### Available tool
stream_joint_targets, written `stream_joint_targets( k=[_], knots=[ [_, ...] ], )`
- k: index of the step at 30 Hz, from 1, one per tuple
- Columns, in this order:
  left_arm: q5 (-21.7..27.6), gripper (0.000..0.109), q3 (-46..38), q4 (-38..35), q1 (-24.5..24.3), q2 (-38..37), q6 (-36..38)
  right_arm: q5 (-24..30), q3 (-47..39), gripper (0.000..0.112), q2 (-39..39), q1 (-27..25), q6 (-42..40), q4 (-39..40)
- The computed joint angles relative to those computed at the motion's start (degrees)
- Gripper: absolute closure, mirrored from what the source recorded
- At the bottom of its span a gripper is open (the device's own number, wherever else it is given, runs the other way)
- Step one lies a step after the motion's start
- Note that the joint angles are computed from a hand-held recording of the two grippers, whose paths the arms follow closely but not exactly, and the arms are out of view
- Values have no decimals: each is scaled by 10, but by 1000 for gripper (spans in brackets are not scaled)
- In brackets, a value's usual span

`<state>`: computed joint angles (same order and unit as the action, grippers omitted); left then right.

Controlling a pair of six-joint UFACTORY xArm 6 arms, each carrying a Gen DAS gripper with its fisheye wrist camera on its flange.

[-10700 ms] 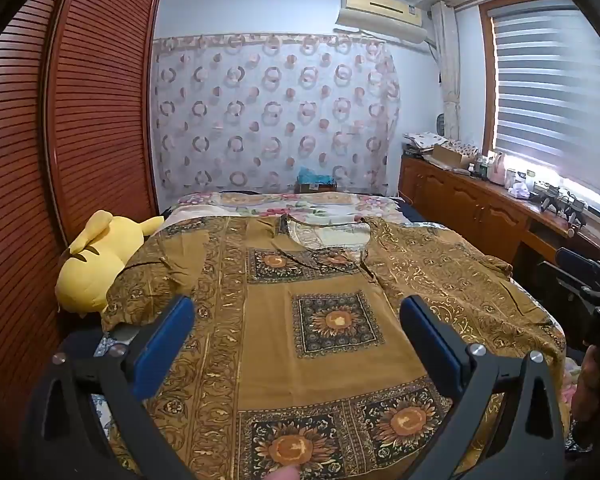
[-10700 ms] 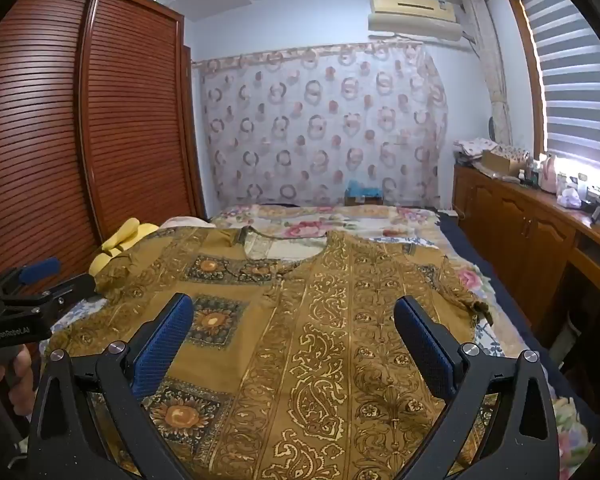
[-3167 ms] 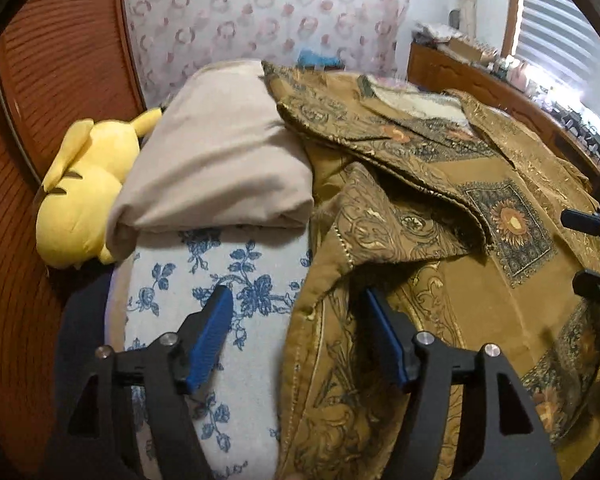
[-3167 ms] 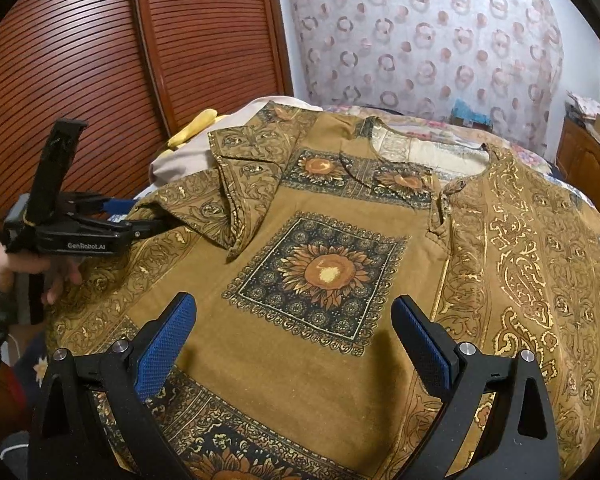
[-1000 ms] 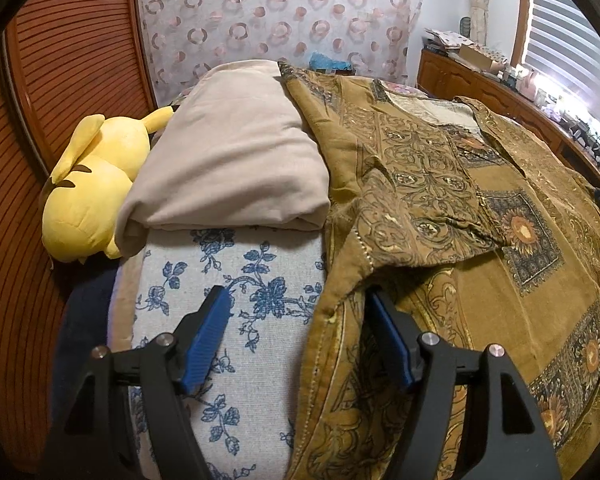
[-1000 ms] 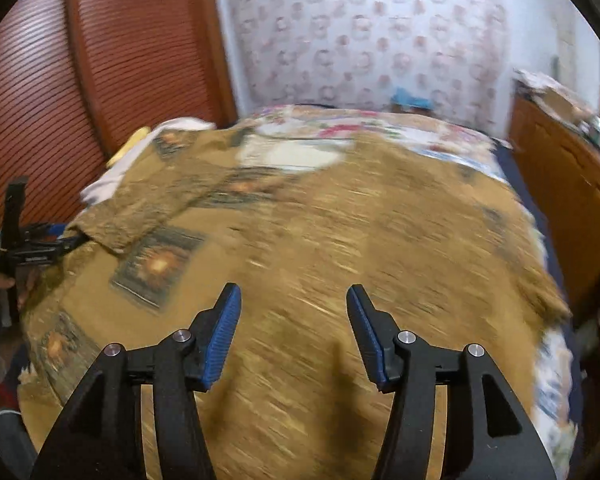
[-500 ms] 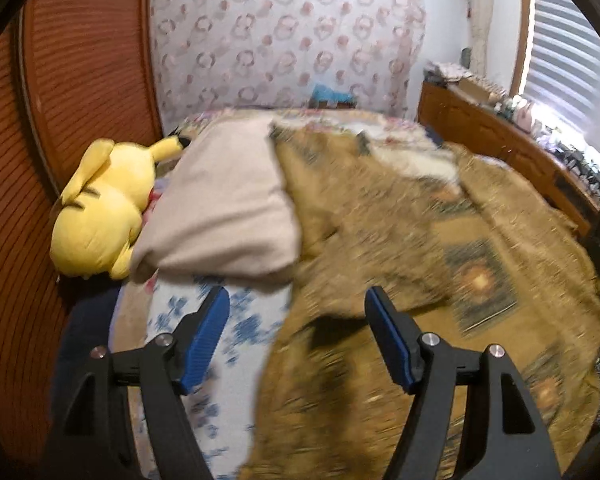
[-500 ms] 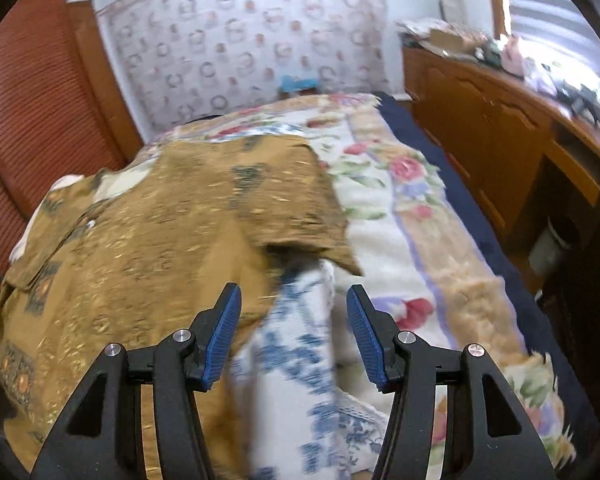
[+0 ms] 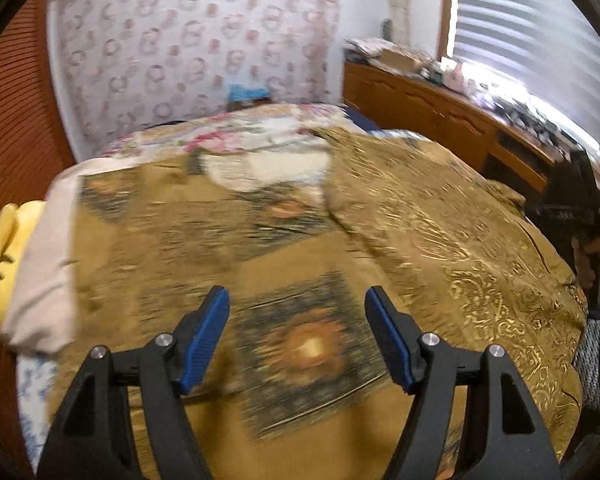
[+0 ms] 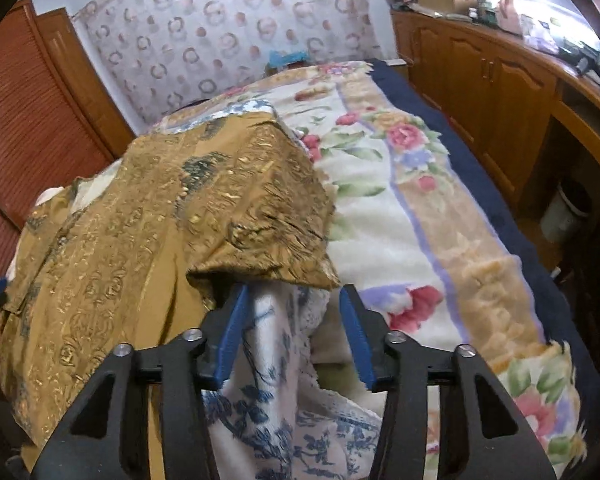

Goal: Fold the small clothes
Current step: 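Move the right gripper to the opposite shirt side and grasp its edge, then lift the grasped side with the right gripper and fold it toward the shirt center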

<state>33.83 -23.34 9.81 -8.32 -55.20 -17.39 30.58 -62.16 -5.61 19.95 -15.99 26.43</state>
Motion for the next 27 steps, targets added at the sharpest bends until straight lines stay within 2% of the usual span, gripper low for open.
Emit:
stream_joint_targets(
  k=[2, 4, 5, 6, 9, 19, 22, 24, 27],
  knots=[
    [-5, 38, -12, 10, -19, 32, -14, 6, -11, 72, 9, -2, -10, 8],
    [-8, 38, -23, 15, -32, 60, -19, 10, -20, 82, 16, -3, -22, 22],
    [-8, 38, -27, 16, -37, 71, -18, 11, -24, 94, 18, -2, -30, 30],
    [-5, 38, -31, 19, -42, 81, -20, 6, -25, 99, 18, 0, -32, 27],
    [6, 38, -34, 32, -50, 97, -28, -24, -23, 104, 17, 11, -18, -9],
    [-1, 36, -22, 25, -52, 92, -31, -127, -37, 107, 2, 67, -30, -35],
    [-4, 33, -26, 24, -55, 100, -30, -138, -50, 107, 3, 100, -66, -15],
    [-8, 31, -27, 15, -53, 105, -21, -126, -59, 107, 5, 124, -107, 21],
    [-9, 30, -27, 15, -53, 104, -20, -115, -52, 107, 7, 145, -101, -2]
  ],
)
